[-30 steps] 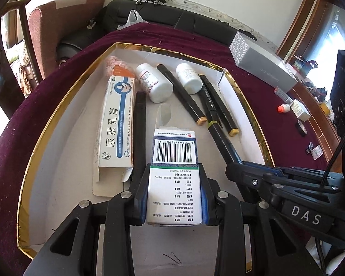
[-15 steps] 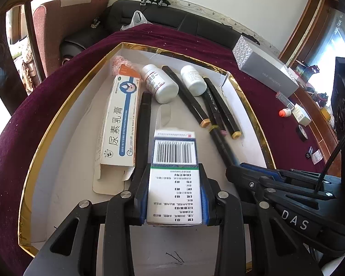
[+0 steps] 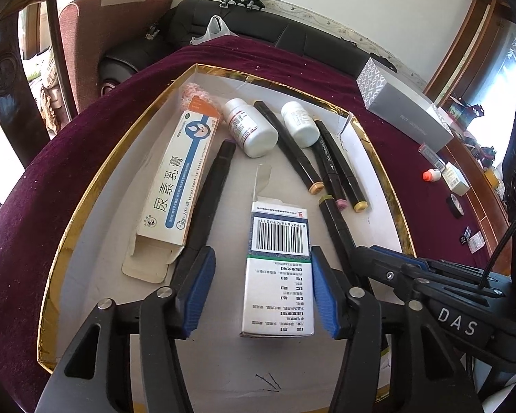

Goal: Organize objects
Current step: 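Lower both items into the tray and open both grippers, then move both open grippers back toward the black tape roll and lipstick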

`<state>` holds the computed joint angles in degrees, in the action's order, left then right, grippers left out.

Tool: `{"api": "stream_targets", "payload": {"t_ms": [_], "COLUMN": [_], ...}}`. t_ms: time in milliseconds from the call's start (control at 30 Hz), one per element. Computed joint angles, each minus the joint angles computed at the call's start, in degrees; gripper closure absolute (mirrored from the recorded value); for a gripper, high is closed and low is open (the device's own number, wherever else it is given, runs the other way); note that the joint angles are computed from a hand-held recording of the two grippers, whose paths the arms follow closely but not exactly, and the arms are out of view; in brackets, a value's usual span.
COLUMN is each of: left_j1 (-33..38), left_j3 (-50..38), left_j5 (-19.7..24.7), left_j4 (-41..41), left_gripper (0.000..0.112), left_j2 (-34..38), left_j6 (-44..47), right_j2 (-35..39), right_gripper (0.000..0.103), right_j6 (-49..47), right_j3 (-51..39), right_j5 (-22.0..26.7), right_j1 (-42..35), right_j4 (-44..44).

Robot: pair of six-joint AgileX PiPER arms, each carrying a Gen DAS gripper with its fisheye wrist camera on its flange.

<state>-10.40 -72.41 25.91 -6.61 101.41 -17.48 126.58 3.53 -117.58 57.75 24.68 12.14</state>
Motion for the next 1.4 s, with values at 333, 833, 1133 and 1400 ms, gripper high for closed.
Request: {"api": "stream_targets", "payload": {"t_ms": [333, 833, 1133, 1400], "left_j1": [-1.5, -6.3, -10.8, -15.4], "left_j3": [0.6, 2.5, 2.6, -2.8], "left_j5": [-0.1, 1.4, 3.0, 5.8], "left_j4": [1.8, 13.5, 20.3, 20.1], "left_gripper": [0.058, 0.056, 0.053, 0.052], "left_j2": [-2.3, -7.8, -10.5, -8.2], "left_j6": [-2.1, -13.1, -18.5, -16.1], "right_j2": [-4.7, -14.4, -21.9, -26.0], "right_gripper": [0.08, 0.064, 0.056, 0.053], "right_j6": [-2.5, -6.4, -10.3, -13.9], "right_j3": [7.0, 20.6, 29.9, 36.4], "right_j5": [-5.3, -12.7, -17.4, -19.8], "right_j1": [-2.1, -4.1, -7.0, -14.6], "right_j4": [5.0, 9.8, 13.7, 18.1]}}
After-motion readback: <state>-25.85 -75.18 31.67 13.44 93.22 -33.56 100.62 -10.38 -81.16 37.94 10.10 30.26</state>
